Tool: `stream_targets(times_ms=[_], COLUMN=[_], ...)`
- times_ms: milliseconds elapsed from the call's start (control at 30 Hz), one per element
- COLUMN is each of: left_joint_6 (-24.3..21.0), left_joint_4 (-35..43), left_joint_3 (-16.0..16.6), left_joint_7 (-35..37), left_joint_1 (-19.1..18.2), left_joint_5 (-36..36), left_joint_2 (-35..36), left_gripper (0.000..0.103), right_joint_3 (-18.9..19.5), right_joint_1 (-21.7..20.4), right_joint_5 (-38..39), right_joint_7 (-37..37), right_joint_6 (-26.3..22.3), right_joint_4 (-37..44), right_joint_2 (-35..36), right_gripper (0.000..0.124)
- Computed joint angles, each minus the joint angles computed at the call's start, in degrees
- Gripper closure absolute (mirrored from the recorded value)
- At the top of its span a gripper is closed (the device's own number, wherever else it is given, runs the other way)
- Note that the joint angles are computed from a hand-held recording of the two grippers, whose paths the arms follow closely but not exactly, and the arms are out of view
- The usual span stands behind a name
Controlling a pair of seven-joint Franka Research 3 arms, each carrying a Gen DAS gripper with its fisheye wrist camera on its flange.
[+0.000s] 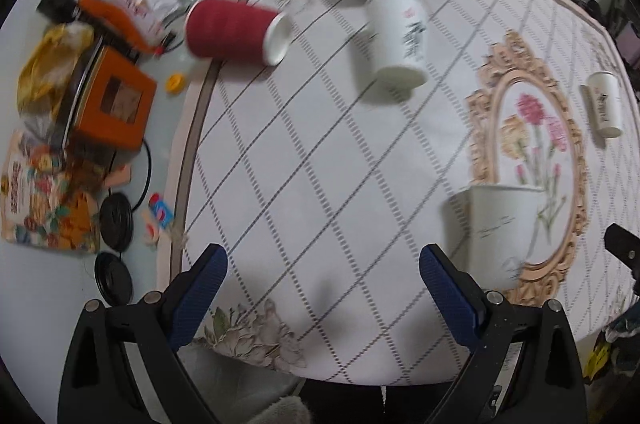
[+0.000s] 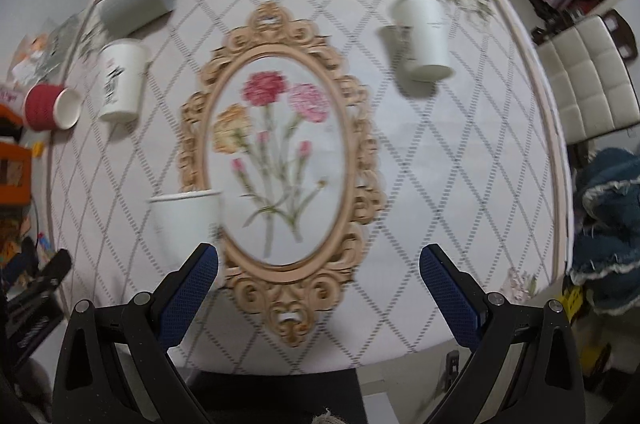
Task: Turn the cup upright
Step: 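Grasp the cup with the right gripper while the left gripper releases it, then lower the upright cup onto the floral oval and open the right gripper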
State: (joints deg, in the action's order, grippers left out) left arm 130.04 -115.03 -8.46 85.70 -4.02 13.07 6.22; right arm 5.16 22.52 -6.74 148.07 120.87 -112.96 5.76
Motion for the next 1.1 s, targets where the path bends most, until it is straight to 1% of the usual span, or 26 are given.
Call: stream_targets(times_ms=[233, 267, 433, 567, 667, 733, 767, 833, 1000, 1100], left_joint_6=[1.84, 1.84, 2.12, 1.34, 0.94, 0.76, 0.63, 0.32, -1.80, -4.68], left_joint_4=[-2.06, -2.14, -2.70, -2.72, -2.55, -2.40, -2.25, -1.83, 0.12, 2.95], left_joint_3=[1.14, 1.18, 1.31, 1.34, 1.55, 1.68, 1.70, 1.65, 1.34, 0.88], left_joint_7=[-1.40, -1.21, -1.43, -1.11, -1.69, -2.34, -2.46, -2.32, -1.77, -1.11], left_joint_1=[1.24, 1.40, 1.84, 2.22, 2.25, 2.08, 2.08, 2.18, 2.21, 2.19], left_joint_5=[2.91, 3.06, 4.02, 3.43, 4.29, 5.60, 5.95, 5.93, 4.79, 2.36], left_joint_2=[1.22, 1.68, 3.28, 4.19, 4.74, 4.99, 5.13, 5.43, 6.49, 8.15], left_gripper=[0.005, 0.001, 0.001, 0.001, 0.001, 0.001, 0.001, 0.001, 0.001, 0.001], right_joint_3=[0.40, 0.32, -0.15, -0.43, -0.62, -0.69, -0.70, -0.67, -1.44, -1.96], right_joint_1=[2.01, 2.33, 3.49, 3.95, 4.29, 4.30, 4.27, 4.17, 4.36, 4.11], right_joint_5=[2.08, 2.40, 4.49, 6.80, 8.04, 9.17, 9.78, 11.04, 11.17, 11.04], right_joint_7=[-1.96, -2.33, -4.28, -6.11, -7.55, -8.35, -8.75, -9.51, -9.33, -8.22], right_joint_6=[1.20, 1.13, 1.66, 1.83, 1.68, 1.98, 2.13, 2.44, 5.79, 10.07], right_joint_4=[5.64, 6.50, 9.67, 11.99, 13.53, 13.94, 14.06, 14.18, 11.96, 7.89], right_joint_2=[6.48, 7.45, 11.54, 14.77, 16.68, 17.45, 17.73, 18.31, 17.17, 14.19], right_gripper=[0.023, 0.024, 0.027, 0.034, 0.043, 0.048, 0.054, 0.061, 0.062, 0.062])
